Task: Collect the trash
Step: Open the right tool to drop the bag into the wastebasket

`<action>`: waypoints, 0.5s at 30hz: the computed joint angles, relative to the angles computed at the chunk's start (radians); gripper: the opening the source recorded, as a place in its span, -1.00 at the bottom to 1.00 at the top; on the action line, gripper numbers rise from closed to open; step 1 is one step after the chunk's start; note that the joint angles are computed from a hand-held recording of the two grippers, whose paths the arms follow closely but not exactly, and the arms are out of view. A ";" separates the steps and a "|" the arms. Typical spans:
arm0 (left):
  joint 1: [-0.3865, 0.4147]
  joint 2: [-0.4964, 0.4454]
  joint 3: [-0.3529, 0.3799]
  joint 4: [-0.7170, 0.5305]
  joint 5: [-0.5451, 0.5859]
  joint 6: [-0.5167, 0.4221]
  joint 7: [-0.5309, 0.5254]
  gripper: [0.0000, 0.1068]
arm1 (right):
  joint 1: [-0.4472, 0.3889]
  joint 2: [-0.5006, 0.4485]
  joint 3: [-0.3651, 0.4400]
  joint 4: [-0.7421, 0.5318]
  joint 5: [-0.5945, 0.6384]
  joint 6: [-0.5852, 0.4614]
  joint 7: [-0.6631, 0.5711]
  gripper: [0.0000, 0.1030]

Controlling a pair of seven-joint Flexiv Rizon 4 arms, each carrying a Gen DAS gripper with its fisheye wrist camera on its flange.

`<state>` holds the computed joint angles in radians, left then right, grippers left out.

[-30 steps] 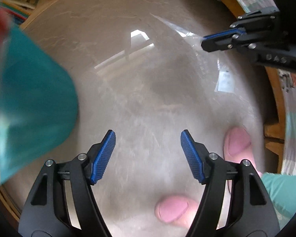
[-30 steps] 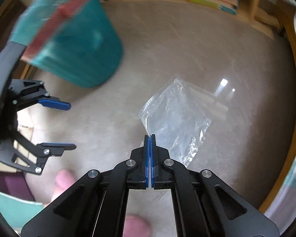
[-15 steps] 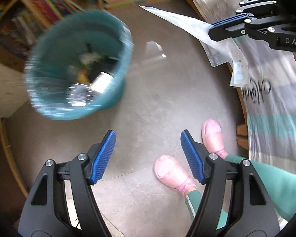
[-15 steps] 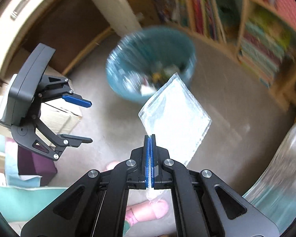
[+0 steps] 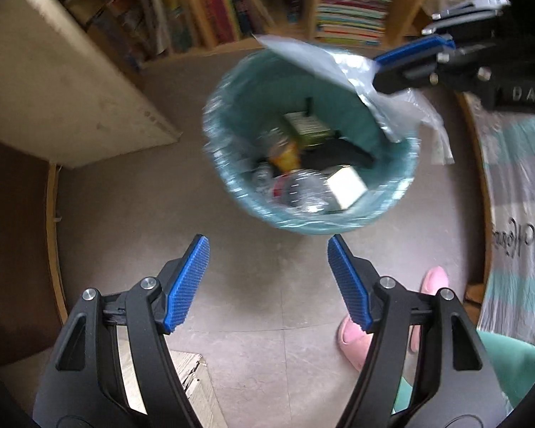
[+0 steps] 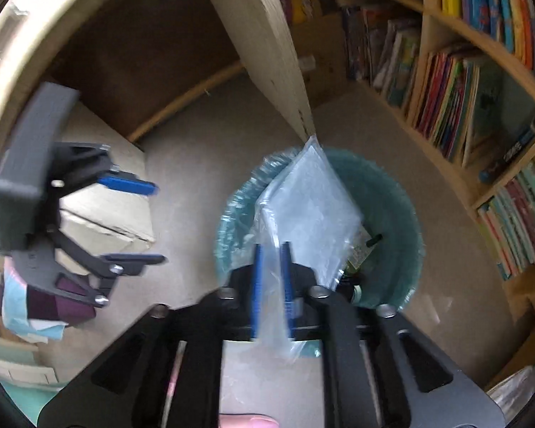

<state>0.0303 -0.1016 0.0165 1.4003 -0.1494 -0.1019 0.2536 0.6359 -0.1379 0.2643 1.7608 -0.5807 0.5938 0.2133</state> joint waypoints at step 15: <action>0.055 -0.043 0.004 -0.221 -0.010 -0.230 -0.053 0.25 | 0.025 0.070 0.041 -0.072 0.020 -0.170 -0.005 0.04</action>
